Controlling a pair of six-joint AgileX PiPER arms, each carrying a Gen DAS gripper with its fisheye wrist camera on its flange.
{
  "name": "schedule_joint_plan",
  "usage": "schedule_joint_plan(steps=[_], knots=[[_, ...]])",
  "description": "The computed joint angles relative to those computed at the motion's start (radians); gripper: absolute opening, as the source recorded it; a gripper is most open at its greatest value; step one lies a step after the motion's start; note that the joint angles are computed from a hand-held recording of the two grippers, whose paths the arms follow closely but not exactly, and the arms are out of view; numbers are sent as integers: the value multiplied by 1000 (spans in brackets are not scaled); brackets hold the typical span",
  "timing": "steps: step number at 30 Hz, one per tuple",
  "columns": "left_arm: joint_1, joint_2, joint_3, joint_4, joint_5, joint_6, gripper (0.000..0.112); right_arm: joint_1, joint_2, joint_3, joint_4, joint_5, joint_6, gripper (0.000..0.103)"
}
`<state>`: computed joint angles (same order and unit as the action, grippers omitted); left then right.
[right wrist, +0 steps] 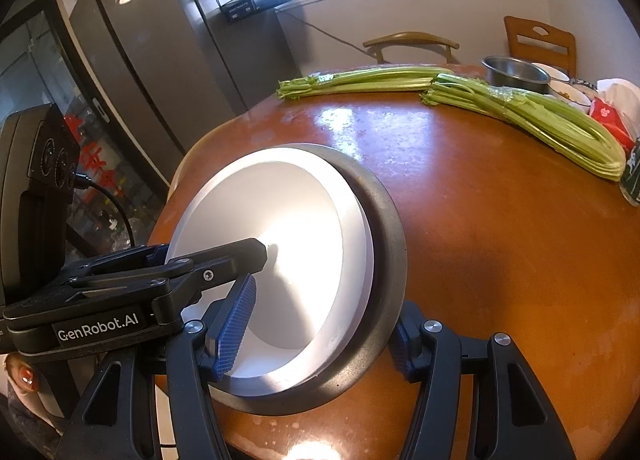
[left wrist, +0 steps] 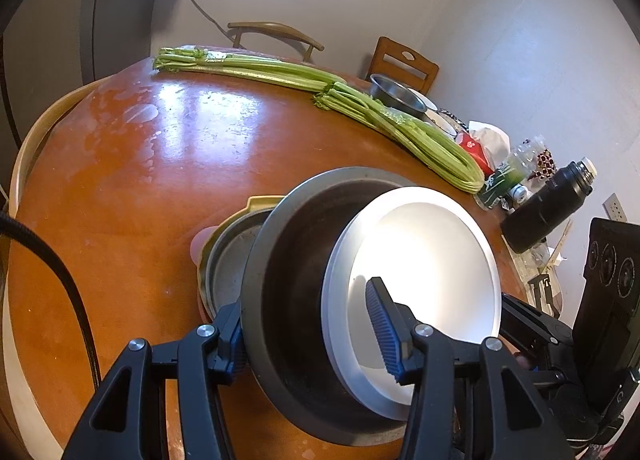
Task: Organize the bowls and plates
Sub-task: 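Lift the steel bowl with both grippers and carry it toward the steel tray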
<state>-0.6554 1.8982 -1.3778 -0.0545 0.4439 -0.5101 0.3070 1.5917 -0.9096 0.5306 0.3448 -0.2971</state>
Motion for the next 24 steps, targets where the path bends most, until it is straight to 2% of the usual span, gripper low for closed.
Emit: schedule_joint_plan(steps=[15,24], knots=[[73,70,-40,-154,14,167,52,5,116,-97,-28,33,30,63],[89,101,-46,-190,10,200,52,7,162,-126,-43,45,45,63]])
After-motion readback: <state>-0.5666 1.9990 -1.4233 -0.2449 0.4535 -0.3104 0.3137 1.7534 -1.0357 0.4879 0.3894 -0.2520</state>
